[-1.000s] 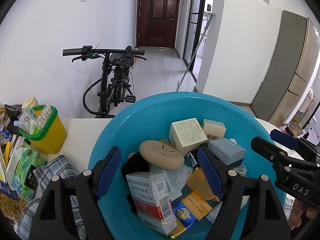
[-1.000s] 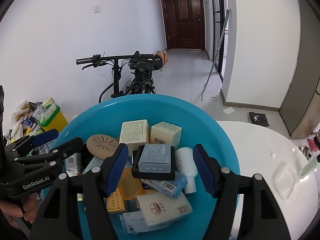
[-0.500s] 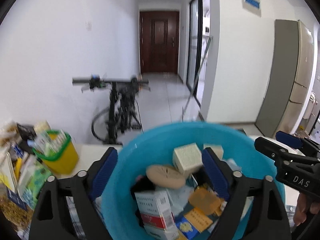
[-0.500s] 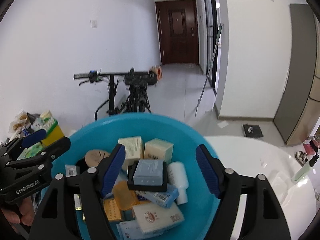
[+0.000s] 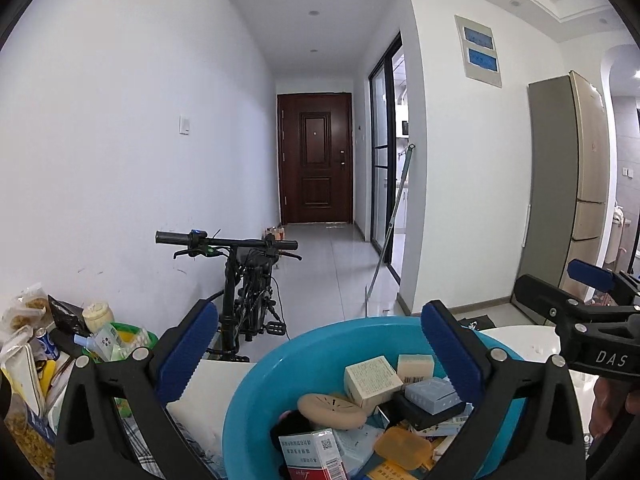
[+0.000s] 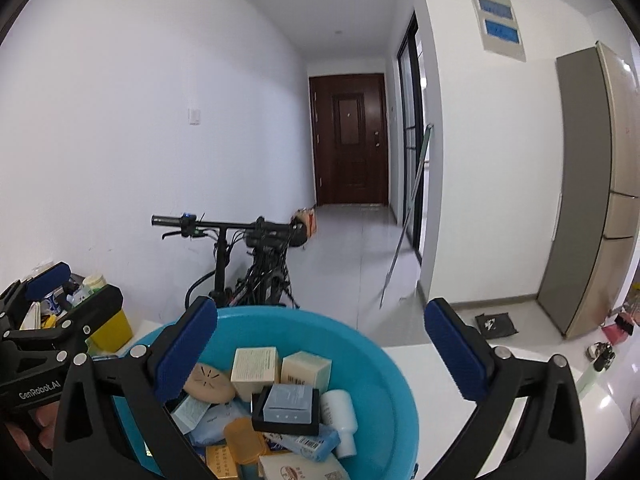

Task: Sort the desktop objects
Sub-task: 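Withdraw both tools from the basin back over the shirt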

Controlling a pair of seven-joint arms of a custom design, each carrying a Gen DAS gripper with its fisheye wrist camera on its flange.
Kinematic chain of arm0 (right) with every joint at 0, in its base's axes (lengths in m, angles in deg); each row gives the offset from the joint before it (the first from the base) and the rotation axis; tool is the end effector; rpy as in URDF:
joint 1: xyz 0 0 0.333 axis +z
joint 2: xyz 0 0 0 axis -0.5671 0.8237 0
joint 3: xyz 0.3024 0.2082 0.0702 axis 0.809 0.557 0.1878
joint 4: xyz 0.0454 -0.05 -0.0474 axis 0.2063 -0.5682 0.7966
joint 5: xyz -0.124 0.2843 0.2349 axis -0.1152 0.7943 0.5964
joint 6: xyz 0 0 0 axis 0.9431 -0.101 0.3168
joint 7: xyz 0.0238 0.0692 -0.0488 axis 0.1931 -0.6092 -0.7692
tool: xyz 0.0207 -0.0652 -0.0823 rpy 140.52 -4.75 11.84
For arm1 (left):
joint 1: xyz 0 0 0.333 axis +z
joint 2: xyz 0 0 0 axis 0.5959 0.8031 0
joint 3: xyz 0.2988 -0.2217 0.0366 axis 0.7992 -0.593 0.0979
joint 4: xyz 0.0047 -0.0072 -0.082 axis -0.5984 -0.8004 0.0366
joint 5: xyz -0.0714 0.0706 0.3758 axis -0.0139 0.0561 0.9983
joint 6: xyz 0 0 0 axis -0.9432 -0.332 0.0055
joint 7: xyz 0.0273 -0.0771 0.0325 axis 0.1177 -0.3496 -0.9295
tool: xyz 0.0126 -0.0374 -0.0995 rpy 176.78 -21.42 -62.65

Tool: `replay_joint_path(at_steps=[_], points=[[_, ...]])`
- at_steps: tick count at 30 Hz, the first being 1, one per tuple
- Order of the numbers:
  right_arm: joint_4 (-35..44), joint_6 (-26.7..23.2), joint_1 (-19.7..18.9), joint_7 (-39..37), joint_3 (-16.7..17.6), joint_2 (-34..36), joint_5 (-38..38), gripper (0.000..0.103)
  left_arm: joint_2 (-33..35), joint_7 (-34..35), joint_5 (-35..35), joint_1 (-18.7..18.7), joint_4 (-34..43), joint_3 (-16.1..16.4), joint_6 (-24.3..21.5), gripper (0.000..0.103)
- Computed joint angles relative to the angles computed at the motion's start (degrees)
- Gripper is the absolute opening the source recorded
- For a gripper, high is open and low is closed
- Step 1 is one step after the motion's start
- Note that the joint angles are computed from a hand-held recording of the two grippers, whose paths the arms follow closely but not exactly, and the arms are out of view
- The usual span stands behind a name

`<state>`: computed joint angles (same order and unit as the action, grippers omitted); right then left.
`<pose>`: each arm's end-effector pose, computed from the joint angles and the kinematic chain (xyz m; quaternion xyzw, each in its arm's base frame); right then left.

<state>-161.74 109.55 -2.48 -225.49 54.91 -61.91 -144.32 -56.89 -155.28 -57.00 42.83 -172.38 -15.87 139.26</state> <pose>0.5964 0.3381 0.5071 -0.4090 0.7042 -0.4875 0.3148 0.7466 -0.0614 0.5098 -0.3614 0.7137 -0.5343 0.2729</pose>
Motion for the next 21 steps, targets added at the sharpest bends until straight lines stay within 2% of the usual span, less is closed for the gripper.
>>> replay_joint_path(at_steps=[7, 11, 14, 21], points=[[0.2, 0.5, -0.3, 0.3, -0.3, 0.1, 0.3, 0.103, 0.0, -3.3, 1.9, 0.4, 0.0, -0.1, -0.3, 0.103], [-1.0, 1.0, -0.3, 1.0, -0.1, -0.9, 0.0, 0.103, -0.8, 0.8, -1.6, 0.9, -0.9, -0.7, -0.4, 0.103], [-2.1, 0.8, -0.4, 1.3, 0.3, -1.8, -0.4, 0.103, -2.1, 4.4, -4.8, 0.7, -2.5, 0.3, -0.4, 0.103], [-4.6, 1.3, -0.8, 4.2, 1.8, -4.8, -0.4, 0.103, -5.9, -1.9, -1.2, 1.1, -6.2, 3.0, -4.5, 0.103]])
